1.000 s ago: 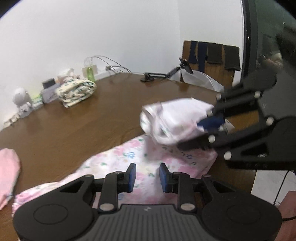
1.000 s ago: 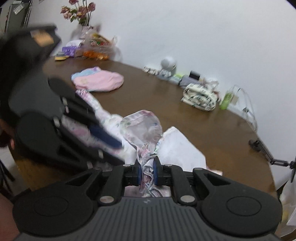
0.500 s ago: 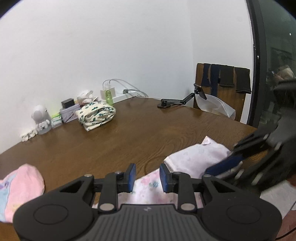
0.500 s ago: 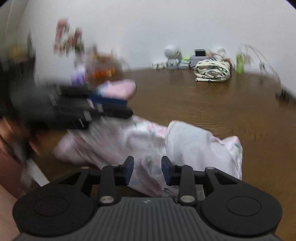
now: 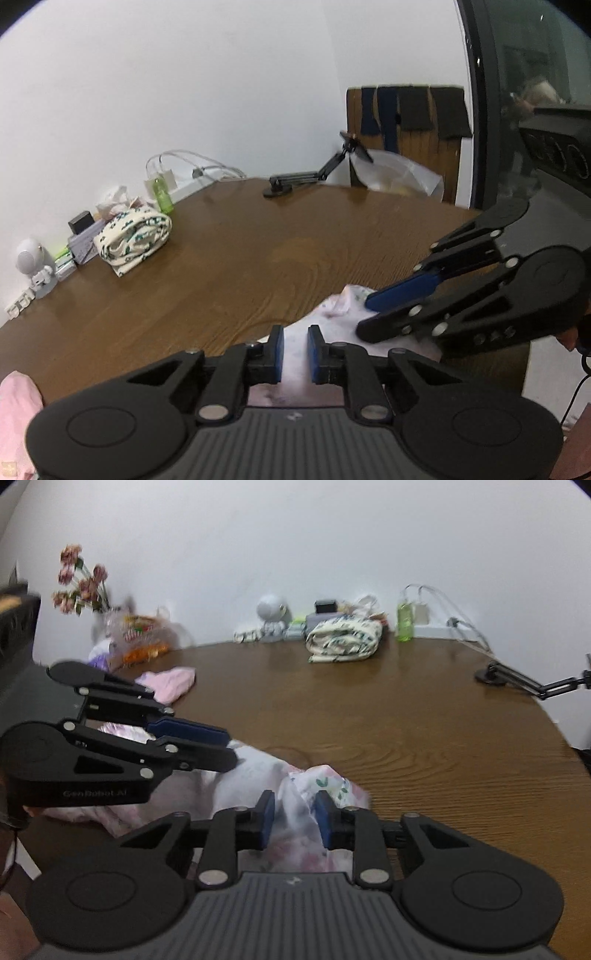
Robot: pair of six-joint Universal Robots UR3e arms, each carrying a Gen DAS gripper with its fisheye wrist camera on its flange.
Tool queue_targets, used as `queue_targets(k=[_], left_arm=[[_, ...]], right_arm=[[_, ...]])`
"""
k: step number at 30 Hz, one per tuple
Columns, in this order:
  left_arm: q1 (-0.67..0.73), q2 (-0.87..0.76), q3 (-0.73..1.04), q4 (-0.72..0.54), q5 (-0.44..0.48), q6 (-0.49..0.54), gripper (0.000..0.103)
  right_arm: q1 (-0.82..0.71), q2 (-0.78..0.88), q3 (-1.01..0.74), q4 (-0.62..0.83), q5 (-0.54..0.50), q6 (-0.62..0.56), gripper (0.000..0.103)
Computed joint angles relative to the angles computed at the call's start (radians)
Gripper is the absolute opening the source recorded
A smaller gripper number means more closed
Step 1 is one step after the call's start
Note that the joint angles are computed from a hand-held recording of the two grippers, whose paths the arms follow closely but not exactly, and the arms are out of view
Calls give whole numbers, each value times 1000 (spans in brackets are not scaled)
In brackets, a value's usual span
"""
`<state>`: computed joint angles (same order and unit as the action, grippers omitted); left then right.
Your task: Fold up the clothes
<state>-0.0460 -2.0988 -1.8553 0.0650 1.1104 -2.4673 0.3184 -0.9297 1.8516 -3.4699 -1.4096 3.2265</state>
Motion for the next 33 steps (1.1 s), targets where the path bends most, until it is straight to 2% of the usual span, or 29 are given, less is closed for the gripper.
queue_targets(k=[5,8,9,11,13,15,19,23,26,30,31,33], left_arm=[[-12,-56,41,-31,69,-1,12],[-8,-75,50,-41,77,1,12],[-6,-72,43,-32,75,1,13],[0,-54,20,-5,67,2,15],[9,-26,-5,11,41,10,15],[16,5,-30,18,3,28,15],[-3,21,-46,3,-32,83,16],[-37,-26,-35,35,58,87,16],[-32,-51,-48,56,72,89,15],[-31,-65,-50,73,63,99,10],[-32,-68,-46,69,61,99,10],[-38,-73,-34,60,61,92,10]], right_arm=[[15,71,-65,22,-14,1,22],[-3,53,-31,-1,29,23,24],[-11,45,-19,-8,46,31,27],[-61,3,70,-85,136,87,32],[-105,-47,149,-127,174,132,38],[-152,-104,225,-135,204,166,39],[-231,-127,264,-56,291,214,39],[-218,-100,210,24,310,211,39],[-203,-64,192,-9,308,245,37],[-182,-35,170,-33,296,297,36],[-174,-29,163,-36,289,306,25],[-174,-17,165,-51,292,323,13]])
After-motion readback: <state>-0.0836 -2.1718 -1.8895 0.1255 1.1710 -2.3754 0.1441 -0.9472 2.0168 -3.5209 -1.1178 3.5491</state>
